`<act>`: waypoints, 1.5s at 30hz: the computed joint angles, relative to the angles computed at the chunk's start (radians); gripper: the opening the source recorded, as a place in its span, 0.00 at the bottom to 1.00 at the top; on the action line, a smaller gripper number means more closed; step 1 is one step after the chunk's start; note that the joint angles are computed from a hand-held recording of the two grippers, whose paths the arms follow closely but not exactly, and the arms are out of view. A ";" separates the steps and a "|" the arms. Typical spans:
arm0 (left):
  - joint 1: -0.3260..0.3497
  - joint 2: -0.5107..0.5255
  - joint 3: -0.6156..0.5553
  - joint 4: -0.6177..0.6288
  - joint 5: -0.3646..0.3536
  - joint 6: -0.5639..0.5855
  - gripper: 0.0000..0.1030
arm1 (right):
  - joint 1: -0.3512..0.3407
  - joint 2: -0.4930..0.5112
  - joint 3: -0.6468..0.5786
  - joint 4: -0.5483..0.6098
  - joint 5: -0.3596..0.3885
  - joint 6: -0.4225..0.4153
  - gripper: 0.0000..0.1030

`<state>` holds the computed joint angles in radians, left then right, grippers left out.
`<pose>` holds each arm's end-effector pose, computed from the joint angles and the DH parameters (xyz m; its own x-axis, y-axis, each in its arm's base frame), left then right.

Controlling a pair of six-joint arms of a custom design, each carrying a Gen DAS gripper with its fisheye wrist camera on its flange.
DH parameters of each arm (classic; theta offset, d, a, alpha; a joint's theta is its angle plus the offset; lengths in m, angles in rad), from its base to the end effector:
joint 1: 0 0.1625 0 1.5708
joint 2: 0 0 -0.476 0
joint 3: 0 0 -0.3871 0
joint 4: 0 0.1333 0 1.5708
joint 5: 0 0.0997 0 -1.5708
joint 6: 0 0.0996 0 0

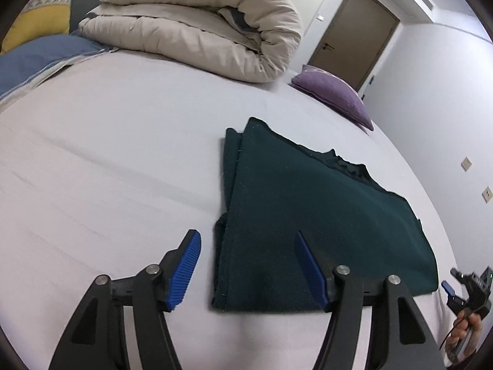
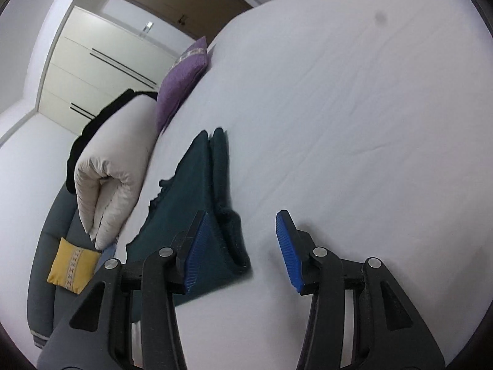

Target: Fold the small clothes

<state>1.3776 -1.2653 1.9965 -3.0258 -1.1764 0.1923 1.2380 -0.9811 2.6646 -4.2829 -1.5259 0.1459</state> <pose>0.0595 -0.5893 0.3551 -0.9098 0.0694 -0.4092 0.3237 0.7357 -0.5950 0.0133 -0.3832 0.2075 -0.9221 0.3578 -0.1474 0.3059 0.4404 -0.8441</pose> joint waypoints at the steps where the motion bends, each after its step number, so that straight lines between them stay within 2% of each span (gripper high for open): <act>1: -0.006 0.001 -0.001 0.002 -0.004 0.004 0.64 | 0.002 -0.006 -0.007 0.022 0.001 0.009 0.51; 6: -0.047 0.032 -0.015 0.011 -0.024 0.021 0.64 | 0.053 -0.002 -0.085 0.141 -0.028 0.037 0.67; 9: -0.084 0.078 -0.039 0.018 -0.030 0.045 0.64 | 0.082 -0.014 -0.158 0.264 -0.050 0.027 0.67; 13: -0.123 0.159 -0.087 0.067 -0.038 0.066 0.65 | 0.060 -0.045 -0.253 0.469 0.011 0.057 0.67; 18: -0.145 0.261 -0.147 0.115 -0.037 0.059 0.64 | 0.035 -0.052 -0.340 0.608 0.110 0.096 0.67; 22: -0.152 0.309 -0.178 0.124 -0.021 0.067 0.64 | 0.060 -0.052 -0.432 0.816 0.132 0.056 0.67; 24: -0.147 0.322 -0.196 0.148 -0.016 0.057 0.64 | 0.071 -0.037 -0.467 0.853 0.131 0.056 0.67; 26: -0.138 0.323 -0.201 0.156 -0.031 0.054 0.64 | 0.066 -0.023 -0.493 0.861 0.167 0.076 0.67; 29: -0.130 0.322 -0.194 0.146 -0.041 0.079 0.64 | 0.069 0.000 -0.530 0.880 0.187 0.090 0.61; 32: -0.126 0.326 -0.190 0.133 -0.047 0.091 0.64 | 0.096 0.020 -0.565 0.922 0.142 0.067 0.50; 35: -0.130 0.330 -0.183 0.118 -0.030 0.107 0.64 | 0.110 0.034 -0.581 0.931 0.107 0.071 0.34; 37: -0.135 0.335 -0.178 0.103 -0.017 0.115 0.64 | 0.109 0.039 -0.583 0.930 0.091 0.085 0.18; 39: -0.134 0.337 -0.174 0.093 -0.015 0.123 0.64 | 0.104 0.044 -0.582 0.927 0.084 0.094 0.14; 43: -0.126 0.337 -0.179 0.097 -0.030 0.132 0.64 | 0.112 0.053 -0.586 0.923 0.072 0.091 0.14; 45: -0.123 0.338 -0.182 0.099 -0.037 0.136 0.64 | 0.102 0.048 -0.584 0.945 0.098 0.095 0.14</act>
<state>1.2550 -0.9275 1.8148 -2.9265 -1.2132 0.3288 1.3400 -0.9330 2.0803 -3.3380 -1.4281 0.2406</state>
